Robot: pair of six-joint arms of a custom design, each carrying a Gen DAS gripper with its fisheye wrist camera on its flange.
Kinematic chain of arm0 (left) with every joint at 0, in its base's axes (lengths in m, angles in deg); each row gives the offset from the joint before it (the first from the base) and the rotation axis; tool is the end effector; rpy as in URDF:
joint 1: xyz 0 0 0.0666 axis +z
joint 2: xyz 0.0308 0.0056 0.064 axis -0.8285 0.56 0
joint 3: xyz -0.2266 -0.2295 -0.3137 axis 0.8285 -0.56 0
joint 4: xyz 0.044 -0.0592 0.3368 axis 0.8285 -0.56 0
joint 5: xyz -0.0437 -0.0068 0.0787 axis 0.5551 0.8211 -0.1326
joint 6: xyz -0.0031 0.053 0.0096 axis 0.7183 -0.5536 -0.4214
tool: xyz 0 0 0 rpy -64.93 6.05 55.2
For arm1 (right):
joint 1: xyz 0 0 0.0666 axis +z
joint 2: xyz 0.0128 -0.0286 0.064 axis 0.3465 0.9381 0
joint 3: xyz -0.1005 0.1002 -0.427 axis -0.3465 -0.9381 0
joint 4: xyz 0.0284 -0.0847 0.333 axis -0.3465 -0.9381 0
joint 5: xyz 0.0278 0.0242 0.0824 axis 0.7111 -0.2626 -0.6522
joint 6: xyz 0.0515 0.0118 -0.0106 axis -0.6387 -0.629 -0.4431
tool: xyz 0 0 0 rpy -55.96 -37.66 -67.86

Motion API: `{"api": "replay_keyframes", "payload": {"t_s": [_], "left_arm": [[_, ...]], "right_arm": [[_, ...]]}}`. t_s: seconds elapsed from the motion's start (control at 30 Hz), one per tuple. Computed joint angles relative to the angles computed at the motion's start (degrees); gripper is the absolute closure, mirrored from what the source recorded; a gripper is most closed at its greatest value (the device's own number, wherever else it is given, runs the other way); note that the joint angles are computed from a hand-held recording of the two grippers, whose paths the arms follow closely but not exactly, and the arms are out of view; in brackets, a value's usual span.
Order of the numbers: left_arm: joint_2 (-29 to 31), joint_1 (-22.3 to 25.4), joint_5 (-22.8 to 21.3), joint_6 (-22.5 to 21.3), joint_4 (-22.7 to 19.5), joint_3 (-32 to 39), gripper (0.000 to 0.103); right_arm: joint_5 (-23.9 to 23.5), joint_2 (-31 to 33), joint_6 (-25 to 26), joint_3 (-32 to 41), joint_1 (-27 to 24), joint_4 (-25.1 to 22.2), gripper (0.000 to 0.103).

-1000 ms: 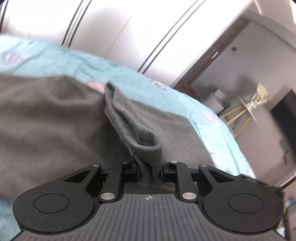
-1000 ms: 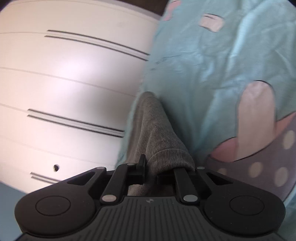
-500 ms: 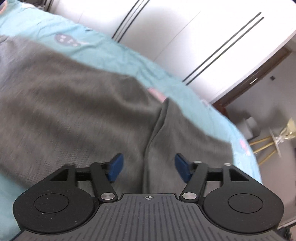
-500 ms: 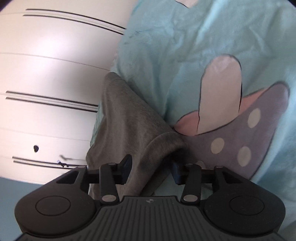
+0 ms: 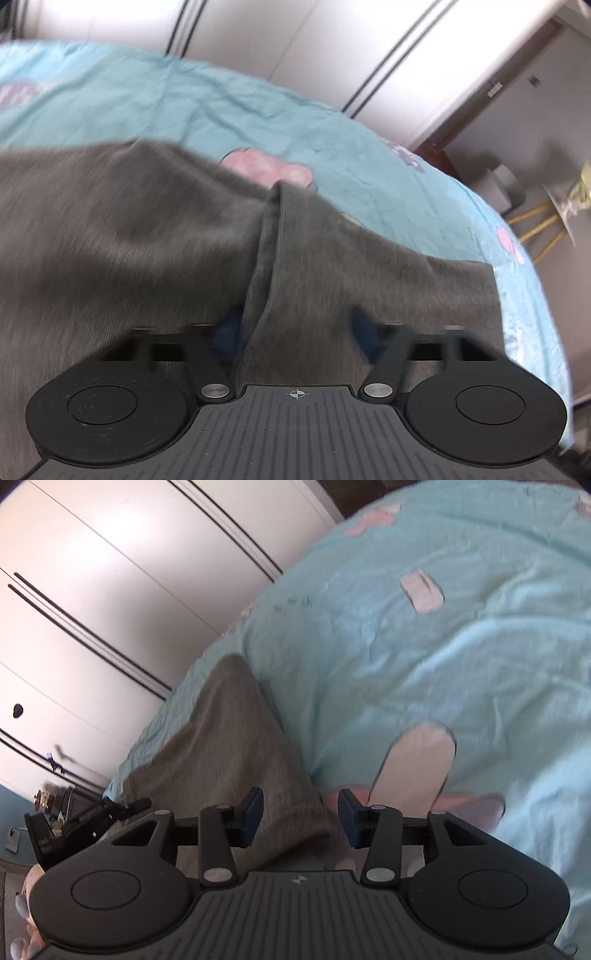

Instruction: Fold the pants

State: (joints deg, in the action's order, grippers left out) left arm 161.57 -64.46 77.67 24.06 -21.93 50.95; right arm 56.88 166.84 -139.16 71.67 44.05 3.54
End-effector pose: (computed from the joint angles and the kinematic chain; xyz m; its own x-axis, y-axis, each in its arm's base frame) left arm 0.6087 -0.0995 0.3490 -0.8078 -0.3081 -0.5025 -0.0739 0.8987 -0.4323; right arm 0.4198 0.1826 0.4161 -0.6826 0.5295 -0.5036 0.2277 0.8090 0.5420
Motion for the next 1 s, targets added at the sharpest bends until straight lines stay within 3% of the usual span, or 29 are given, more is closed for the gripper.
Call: {"api": "replay_keyframes", "payload": {"t_s": [0.03,0.13,0.2,0.27,0.33,0.4,0.43,0.47,0.5,0.53,0.6,0.67,0.8,0.93,1.0], "left_arm": [[0.23,-0.20,-1.10,-1.69,-0.53,0.29,0.077],[-1.56,-1.64,-5.48,-2.00,1.61,-1.58,0.081],[-3.00,-2.88,-9.86,-3.95,3.96,-3.25,0.081],[-3.78,-2.96,-11.62,-4.95,5.24,-4.68,0.080],[-2.78,-2.17,-11.93,-2.90,2.96,-4.41,0.076],[-3.64,-0.60,-8.46,-1.54,4.20,-6.10,0.074],[-4.44,-0.30,-8.12,-1.23,3.97,-6.44,0.067],[-5.34,-0.28,-9.05,-0.95,2.64,-6.32,0.048],[-6.86,-0.12,-9.15,-1.01,2.07,-6.94,0.040],[-8.81,0.34,-6.81,-1.32,4.38,-9.09,0.031],[-13.26,0.92,-1.67,-1.62,8.62,-13.93,0.030],[-16.16,0.40,-0.89,-2.21,8.20,-16.18,0.026],[-18.81,0.00,7.29,0.54,8.53,-20.57,0.023],[-18.44,-0.20,10.87,6.53,8.85,-23.48,0.029],[-17.60,-1.11,7.59,2.64,6.32,-22.59,0.039]], "right_arm": [[0.39,0.28,1.51,0.08,-0.06,1.75,0.058],[0.43,3.54,7.09,3.30,0.29,2.42,0.058],[1.25,6.56,11.40,6.18,1.16,2.09,0.063],[2.11,8.65,13.80,7.72,2.02,2.75,0.078],[1.98,10.97,14.38,8.95,2.23,2.95,0.078],[1.27,13.90,14.74,11.05,1.81,0.22,0.084],[2.03,14.35,15.20,11.02,1.91,0.16,0.087],[2.43,14.36,15.99,11.16,2.03,0.16,0.087],[2.72,14.35,16.65,12.37,2.14,-2.03,0.087],[3.26,13.82,16.66,12.89,2.36,-3.01,0.083],[2.65,11.79,16.76,11.00,2.74,0.37,0.082],[1.61,10.65,16.56,10.16,2.92,1.29,0.082],[-2.01,10.33,12.73,10.03,3.23,0.05,0.082],[-6.72,10.19,10.28,9.16,3.80,2.65,0.082],[-7.28,12.22,10.10,10.69,4.15,-1.52,0.087]]}}
